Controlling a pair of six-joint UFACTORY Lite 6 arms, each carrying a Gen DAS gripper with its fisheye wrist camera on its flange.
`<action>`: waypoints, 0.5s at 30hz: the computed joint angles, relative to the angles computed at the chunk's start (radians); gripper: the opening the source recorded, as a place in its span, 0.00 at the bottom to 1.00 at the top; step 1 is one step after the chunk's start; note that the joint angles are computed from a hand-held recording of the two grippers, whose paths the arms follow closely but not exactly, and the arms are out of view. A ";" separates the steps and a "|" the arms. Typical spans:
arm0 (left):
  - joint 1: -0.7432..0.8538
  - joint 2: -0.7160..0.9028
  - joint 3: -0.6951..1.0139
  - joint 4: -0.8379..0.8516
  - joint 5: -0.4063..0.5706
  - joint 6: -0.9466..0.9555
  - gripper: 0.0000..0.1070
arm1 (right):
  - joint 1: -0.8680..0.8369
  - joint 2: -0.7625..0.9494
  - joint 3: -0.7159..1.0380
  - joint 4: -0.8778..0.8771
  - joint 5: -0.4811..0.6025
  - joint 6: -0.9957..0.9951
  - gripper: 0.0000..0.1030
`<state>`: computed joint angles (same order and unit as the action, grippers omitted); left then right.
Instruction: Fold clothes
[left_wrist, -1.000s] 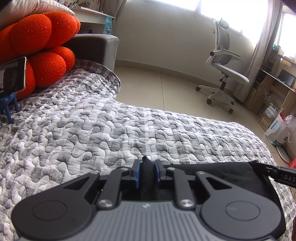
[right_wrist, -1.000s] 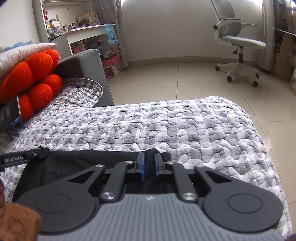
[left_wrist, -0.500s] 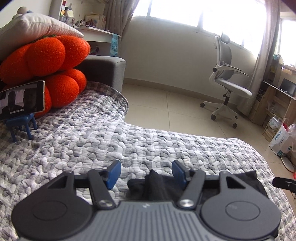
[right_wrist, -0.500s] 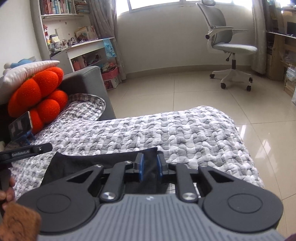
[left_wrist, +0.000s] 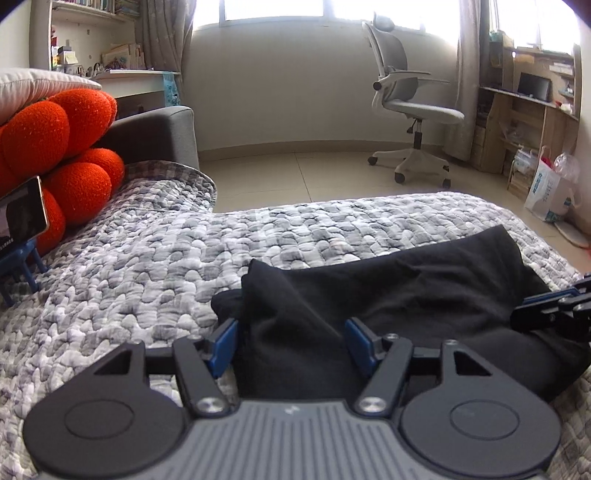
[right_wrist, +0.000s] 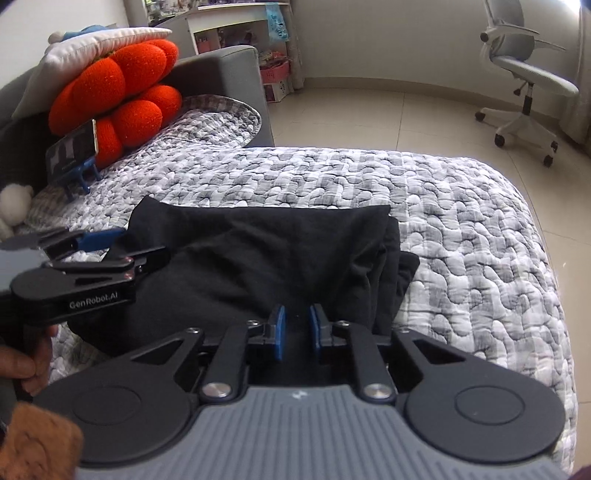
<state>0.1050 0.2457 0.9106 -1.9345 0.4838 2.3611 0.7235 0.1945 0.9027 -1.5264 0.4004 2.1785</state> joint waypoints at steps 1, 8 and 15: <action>0.017 0.015 0.011 0.027 0.019 -0.028 0.62 | 0.002 -0.014 -0.013 0.013 0.004 0.001 0.16; 0.053 -0.086 -0.050 0.029 0.039 -0.041 0.61 | 0.030 -0.079 -0.060 0.133 0.072 -0.049 0.14; 0.050 -0.052 -0.051 -0.013 -0.019 0.064 0.62 | 0.020 -0.082 -0.068 0.156 0.065 -0.038 0.13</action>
<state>0.1551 0.1935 0.8600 -1.9479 0.4644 2.4251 0.7437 0.1122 0.8343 -1.3701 0.4650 2.1402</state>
